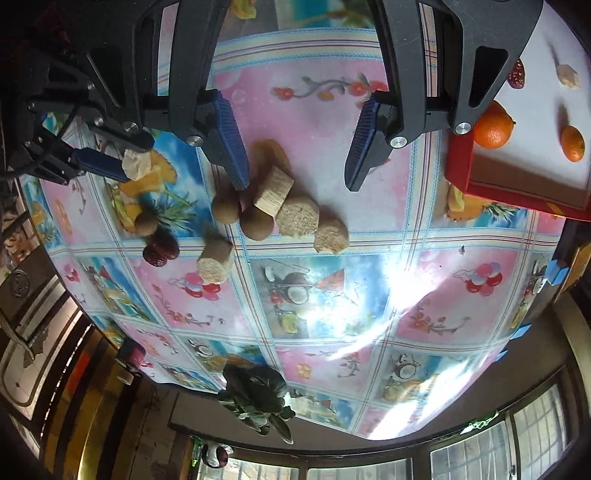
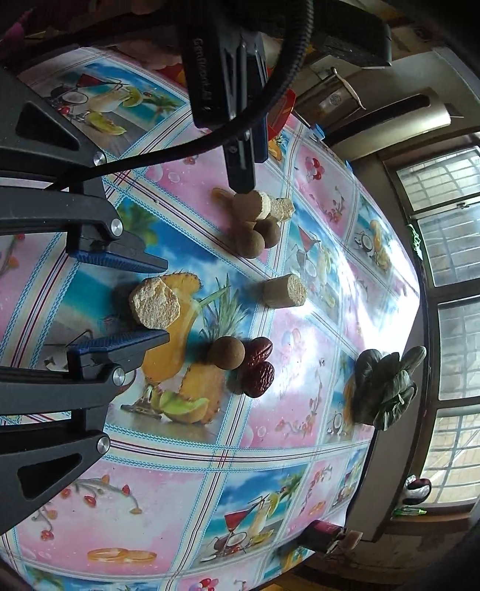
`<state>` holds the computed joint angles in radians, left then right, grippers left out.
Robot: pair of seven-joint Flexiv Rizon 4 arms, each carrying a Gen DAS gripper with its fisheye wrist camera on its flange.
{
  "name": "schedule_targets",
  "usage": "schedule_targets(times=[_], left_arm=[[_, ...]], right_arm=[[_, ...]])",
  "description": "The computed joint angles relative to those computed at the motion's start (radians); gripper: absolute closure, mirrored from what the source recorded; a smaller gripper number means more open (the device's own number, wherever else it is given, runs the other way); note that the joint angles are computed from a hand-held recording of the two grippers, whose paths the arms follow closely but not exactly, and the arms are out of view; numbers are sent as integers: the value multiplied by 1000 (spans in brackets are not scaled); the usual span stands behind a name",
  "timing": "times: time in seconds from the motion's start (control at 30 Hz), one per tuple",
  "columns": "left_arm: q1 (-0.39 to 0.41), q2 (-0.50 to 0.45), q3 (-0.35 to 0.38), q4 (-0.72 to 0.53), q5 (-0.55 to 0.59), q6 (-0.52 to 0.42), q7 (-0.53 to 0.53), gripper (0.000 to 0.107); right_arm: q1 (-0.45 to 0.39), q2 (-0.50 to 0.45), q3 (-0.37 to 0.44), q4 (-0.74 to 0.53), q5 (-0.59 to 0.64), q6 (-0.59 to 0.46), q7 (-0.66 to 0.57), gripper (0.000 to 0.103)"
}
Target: Organize fruits
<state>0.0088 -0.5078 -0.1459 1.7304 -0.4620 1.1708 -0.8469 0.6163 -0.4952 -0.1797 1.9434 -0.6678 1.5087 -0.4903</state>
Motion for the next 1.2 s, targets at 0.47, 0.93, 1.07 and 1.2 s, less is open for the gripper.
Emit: schedule_targets(times=[0.47,0.93,1.07,1.2], left_arm=[[-9,-41,18,-66,27,-9,-138,51],[47,82,2,102,-55,-36,93,51],[33,68,-4,87,-66,-57,130,51],[15,45,2,63,-51,-92,150,51]], right_arm=[[-67,-15,108,-17,121,32,-144,28],[115,76,-170,125,126,142,5,27],[99,58,-117,86,124,77,-61,34],[73,25,-72,39,79,9,-80,43]])
